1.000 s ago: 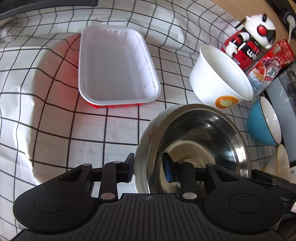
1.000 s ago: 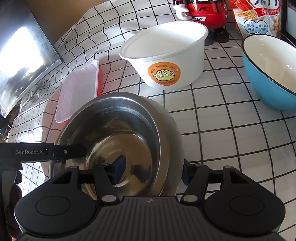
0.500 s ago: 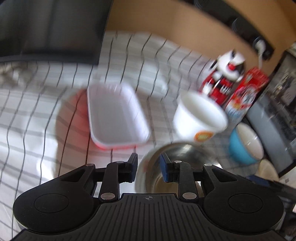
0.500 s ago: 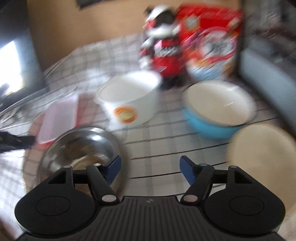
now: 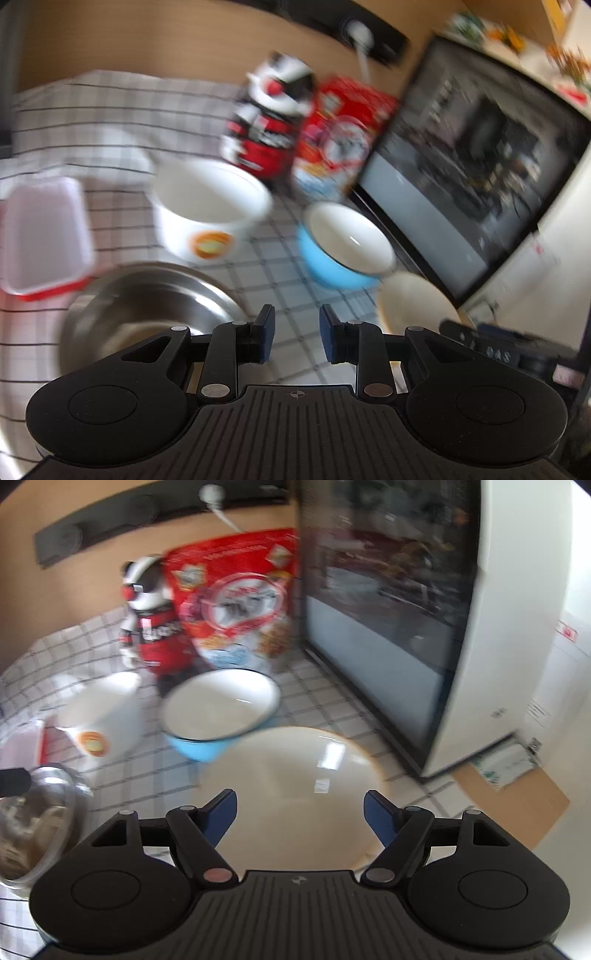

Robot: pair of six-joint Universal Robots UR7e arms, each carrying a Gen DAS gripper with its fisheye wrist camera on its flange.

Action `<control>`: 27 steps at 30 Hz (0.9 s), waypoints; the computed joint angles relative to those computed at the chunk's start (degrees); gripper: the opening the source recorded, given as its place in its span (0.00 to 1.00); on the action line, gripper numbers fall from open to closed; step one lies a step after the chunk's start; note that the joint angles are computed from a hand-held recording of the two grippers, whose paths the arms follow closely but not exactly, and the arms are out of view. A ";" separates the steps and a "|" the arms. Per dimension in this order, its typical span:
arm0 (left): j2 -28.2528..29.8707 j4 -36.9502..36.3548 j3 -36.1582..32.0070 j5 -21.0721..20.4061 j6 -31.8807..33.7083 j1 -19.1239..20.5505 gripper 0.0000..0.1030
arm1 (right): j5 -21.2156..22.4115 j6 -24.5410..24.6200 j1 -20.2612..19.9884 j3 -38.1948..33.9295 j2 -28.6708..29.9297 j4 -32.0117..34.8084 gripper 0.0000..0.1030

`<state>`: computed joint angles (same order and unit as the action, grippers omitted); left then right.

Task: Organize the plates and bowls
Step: 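Move the right gripper to the cream yellow-rimmed bowl and grasp its rim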

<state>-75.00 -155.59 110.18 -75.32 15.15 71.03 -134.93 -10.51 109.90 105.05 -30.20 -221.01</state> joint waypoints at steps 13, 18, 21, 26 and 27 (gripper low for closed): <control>13.69 -9.45 1.02 4.50 -8.71 -6.50 0.28 | 18.61 -4.47 -12.17 11.03 -10.15 1.31 0.78; 15.52 -7.83 0.11 10.02 -14.24 -7.51 0.28 | 23.42 -4.25 -13.66 8.93 -10.96 8.90 0.68; 16.10 -4.42 -0.93 10.78 -16.45 -7.38 0.28 | 24.47 -6.76 -13.57 6.11 -9.71 11.26 0.65; 17.80 -0.28 -3.32 11.15 -19.26 -6.67 0.29 | 26.29 -8.46 -13.74 2.51 -8.88 16.82 0.51; 18.03 0.62 -3.93 10.69 -19.85 -6.36 0.29 | 27.07 -8.68 -13.86 2.01 -9.06 18.63 0.48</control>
